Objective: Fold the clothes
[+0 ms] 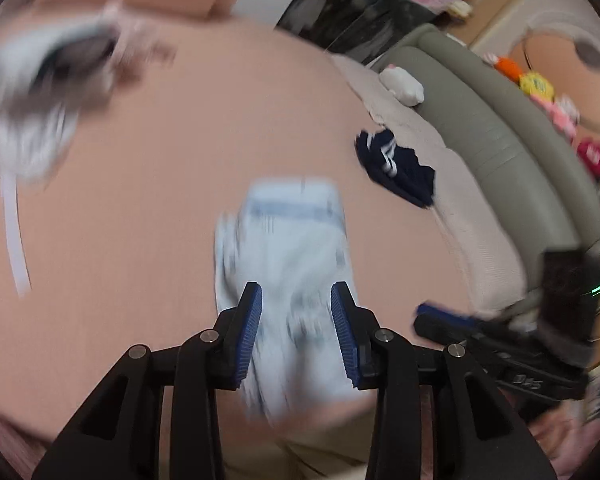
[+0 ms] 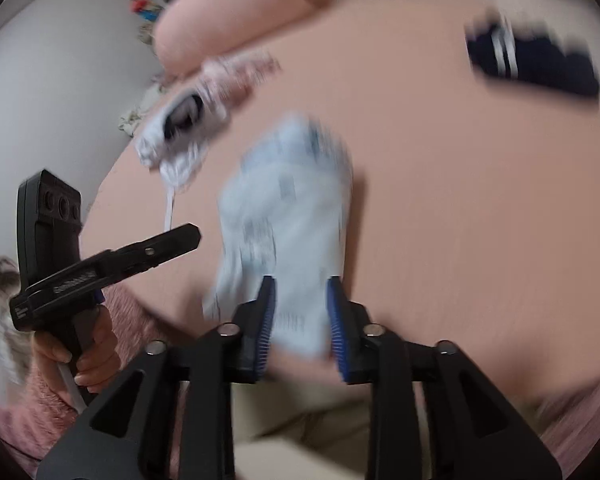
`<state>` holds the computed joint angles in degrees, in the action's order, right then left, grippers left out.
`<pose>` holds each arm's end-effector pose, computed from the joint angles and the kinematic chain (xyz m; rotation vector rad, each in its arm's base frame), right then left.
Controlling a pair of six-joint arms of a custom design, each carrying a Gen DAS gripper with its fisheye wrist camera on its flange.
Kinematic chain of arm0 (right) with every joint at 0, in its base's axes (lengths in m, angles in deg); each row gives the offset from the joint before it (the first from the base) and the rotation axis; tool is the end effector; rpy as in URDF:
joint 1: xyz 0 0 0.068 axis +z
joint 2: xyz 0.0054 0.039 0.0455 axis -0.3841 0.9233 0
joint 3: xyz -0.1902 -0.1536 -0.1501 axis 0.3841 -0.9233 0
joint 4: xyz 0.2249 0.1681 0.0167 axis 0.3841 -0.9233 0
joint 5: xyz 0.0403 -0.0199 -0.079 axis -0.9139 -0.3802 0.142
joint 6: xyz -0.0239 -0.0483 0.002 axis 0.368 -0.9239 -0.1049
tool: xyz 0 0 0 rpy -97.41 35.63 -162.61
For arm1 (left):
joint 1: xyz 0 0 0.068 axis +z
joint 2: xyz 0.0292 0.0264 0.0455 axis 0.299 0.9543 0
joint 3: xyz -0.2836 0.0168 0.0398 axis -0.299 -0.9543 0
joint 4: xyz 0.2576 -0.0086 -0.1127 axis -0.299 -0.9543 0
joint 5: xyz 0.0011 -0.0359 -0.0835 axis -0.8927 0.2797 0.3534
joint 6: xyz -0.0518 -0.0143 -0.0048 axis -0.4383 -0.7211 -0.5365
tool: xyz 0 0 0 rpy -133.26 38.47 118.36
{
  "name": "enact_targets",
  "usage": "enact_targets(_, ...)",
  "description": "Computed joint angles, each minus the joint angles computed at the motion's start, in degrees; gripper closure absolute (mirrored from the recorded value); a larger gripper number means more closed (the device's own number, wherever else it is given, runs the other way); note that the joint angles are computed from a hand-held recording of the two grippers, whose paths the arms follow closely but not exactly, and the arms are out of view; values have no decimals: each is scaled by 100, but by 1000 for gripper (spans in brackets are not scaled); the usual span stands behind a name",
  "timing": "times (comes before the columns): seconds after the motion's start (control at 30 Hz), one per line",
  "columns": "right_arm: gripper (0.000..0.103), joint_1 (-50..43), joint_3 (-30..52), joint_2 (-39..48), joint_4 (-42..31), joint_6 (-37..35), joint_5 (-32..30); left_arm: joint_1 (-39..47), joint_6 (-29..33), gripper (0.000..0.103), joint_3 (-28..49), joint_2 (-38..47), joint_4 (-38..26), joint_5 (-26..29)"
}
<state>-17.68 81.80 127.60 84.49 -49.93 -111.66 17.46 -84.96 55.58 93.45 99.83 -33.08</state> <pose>0.2970 0.0423 0.1166 -0.4088 2.5129 0.6215 0.2737 -0.0129 0.0644 -0.0934 2.4145 -0.5639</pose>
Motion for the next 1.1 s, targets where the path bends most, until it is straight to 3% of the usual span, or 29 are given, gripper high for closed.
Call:
enact_targets(0.1, 72, 254, 507, 353, 123, -158, 497, -449, 307, 65, 579, 398, -108, -791)
enact_targets(0.2, 72, 448, 1044, 959, 185, -160, 663, -405, 460, 65, 842, 705, -184, -630)
enact_targets(0.4, 72, 652, 1553, 1886, 319, -55, 812, -617, 208, 66, 1412, 1570, -464, -1171)
enact_targets(0.6, 71, 931, 1386, 2176, 899, -317, 1443, -360, 6, 67, 1341, 1888, -251, -889)
enact_targets(0.8, 67, 541, 1622, 2253, 408, -156, 845, -49, 87, 66, 1087, 1731, -124, -464)
enact_targets(0.87, 72, 332, 1521, 2141, 409, -17, 471, 22, 114, 66, 901, 1605, 137, -333)
enact_targets(0.97, 72, 392, 1417, 2014, 601, -96, 558, 2, 186, 68, 622, 1387, 511, -194)
enact_targets(1.1, 71, 654, 1752, 2297, 491, 187, 945, -181, 370, 67, 955, 1723, 84, -715)
